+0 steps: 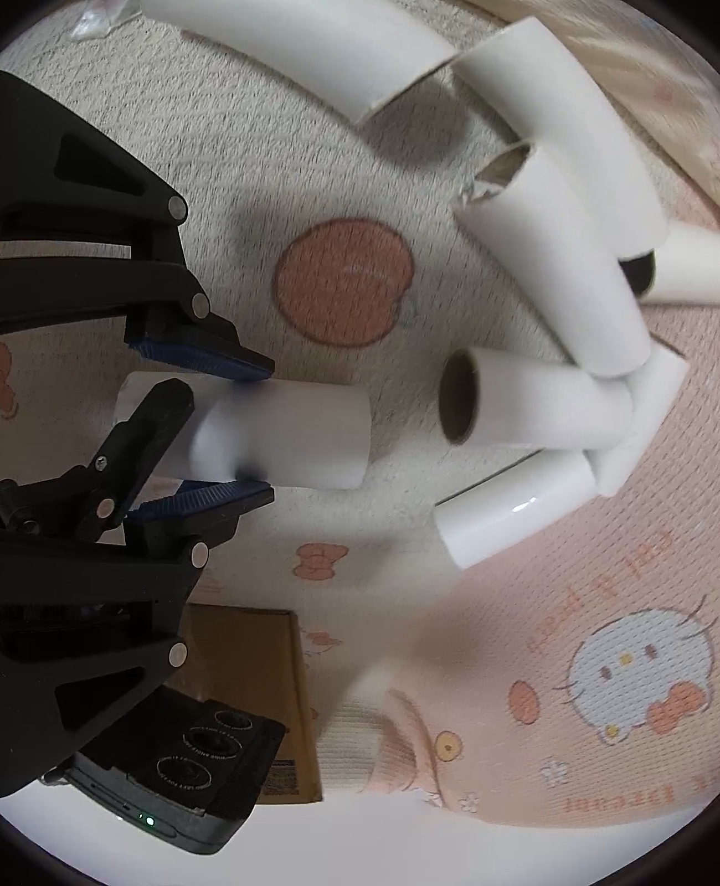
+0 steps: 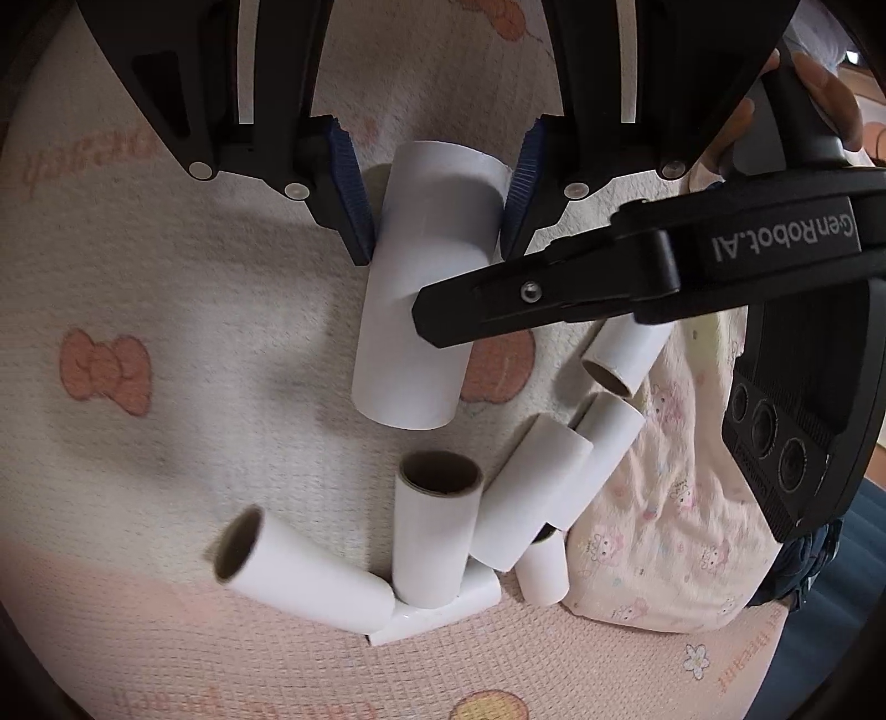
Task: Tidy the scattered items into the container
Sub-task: 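Lift the white tube with the right gripper and carry it over the cardboard box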
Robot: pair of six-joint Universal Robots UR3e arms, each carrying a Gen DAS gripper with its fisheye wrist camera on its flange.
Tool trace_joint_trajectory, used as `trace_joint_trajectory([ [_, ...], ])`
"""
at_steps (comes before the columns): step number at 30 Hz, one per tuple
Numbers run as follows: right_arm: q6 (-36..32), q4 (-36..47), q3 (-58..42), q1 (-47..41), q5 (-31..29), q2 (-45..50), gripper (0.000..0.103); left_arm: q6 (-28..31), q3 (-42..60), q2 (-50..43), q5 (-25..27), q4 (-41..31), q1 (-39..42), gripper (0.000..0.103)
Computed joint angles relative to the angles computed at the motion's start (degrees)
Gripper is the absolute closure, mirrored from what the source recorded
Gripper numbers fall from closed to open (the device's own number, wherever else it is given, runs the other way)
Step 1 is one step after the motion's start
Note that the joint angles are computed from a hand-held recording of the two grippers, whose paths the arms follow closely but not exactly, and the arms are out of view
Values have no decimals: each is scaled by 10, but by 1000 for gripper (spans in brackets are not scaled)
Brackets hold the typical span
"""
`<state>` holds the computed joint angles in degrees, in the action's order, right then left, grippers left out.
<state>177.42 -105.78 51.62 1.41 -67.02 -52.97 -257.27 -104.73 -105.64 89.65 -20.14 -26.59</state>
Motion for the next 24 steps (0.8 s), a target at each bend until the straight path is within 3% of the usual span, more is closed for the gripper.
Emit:
trace_joint_trajectory([
  [5,8,-16,30,0,-15,-33,59,-22,-4,-1,7,25,-3,62],
  [12,-3,-21,60,5,-43,-79,60,-5,48,-8,17,-16,-20,61],
  [18,-16,-22,88,9,-66,-121,60,14,128,-27,32,-85,-42,60],
  [24,-35,-16,98,3,-86,-166,60,46,274,-64,83,-195,-77,60],
])
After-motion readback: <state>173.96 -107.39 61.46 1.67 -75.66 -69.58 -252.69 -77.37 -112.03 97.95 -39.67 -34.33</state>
